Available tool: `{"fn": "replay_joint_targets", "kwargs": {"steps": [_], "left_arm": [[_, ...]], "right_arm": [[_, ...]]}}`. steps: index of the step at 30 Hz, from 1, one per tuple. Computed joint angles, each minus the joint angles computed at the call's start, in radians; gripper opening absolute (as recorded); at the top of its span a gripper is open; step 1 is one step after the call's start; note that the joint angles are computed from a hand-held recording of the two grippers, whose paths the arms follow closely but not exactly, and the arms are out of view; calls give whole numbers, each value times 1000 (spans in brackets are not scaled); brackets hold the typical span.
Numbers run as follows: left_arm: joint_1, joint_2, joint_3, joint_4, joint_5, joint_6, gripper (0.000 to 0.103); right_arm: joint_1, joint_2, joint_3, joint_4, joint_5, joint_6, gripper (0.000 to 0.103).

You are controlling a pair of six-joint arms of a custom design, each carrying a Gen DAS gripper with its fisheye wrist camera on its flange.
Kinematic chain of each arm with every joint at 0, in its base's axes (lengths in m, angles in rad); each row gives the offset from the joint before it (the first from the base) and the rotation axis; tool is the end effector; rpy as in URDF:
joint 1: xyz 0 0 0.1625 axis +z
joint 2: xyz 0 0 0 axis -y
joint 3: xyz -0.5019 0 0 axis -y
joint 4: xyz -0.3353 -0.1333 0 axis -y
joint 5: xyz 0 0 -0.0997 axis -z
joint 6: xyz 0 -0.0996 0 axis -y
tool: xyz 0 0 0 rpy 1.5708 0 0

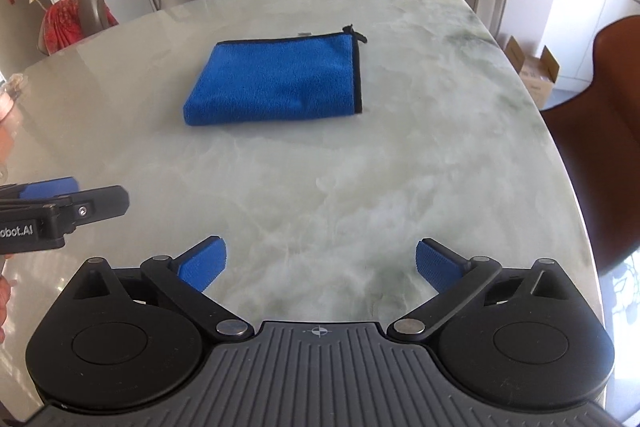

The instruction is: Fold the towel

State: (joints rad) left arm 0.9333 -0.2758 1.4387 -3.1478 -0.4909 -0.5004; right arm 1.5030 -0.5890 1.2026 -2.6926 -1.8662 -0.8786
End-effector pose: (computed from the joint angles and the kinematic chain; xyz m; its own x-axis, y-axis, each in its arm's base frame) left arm -0.2545 -0.7151 -0.0115 -0.7791 -0.3570 -0.5153 0.1950 0.6433 -0.7404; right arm 0.0482 -0.8301 0.2135 -0.6486 -0.5394 0.5369 -0.6896 0.7150 -0.1148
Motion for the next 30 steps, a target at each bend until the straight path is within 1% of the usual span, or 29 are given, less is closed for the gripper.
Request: {"fn": "replay_joint_targets", "kwargs": {"steps": [2,5,7,9,11,15,19,22,24,28,30], "left_arm": [[-16,-3,13,14,28,-9,97],[-35,-13,39,7,34,-14,98],[-47,-20,55,24,50,-74,102],[-53,-26,65,29,55,-102,102],[-63,-32,75,37,65,-125,102],[-71,-57,83,114,51,-183,102],[-82,-61,89,108,71,-181,101],[-84,-63,89,128,86,-201,101],[-83,-66,92,137,84,-215,101],[-81,-66,95,125,84,-219,101],[-81,-67,91,156,97,-239,101]], "right_arm": [[3,-9,19,-30,-2,0,102],[8,-23,52,-88,-7,-8,102],[13,-30,74,-133,-17,-15,102],[15,-41,95,-163,-14,-20,102],[14,-53,111,-163,0,-20,102],[16,-62,143,-205,-8,3,102],[15,-73,154,-179,-12,25,102],[16,-79,168,-191,-11,3,102],[17,-79,174,-205,-13,-9,102],[20,-80,180,-210,-9,-8,102],[21,-79,184,-219,-8,-13,102]]}}
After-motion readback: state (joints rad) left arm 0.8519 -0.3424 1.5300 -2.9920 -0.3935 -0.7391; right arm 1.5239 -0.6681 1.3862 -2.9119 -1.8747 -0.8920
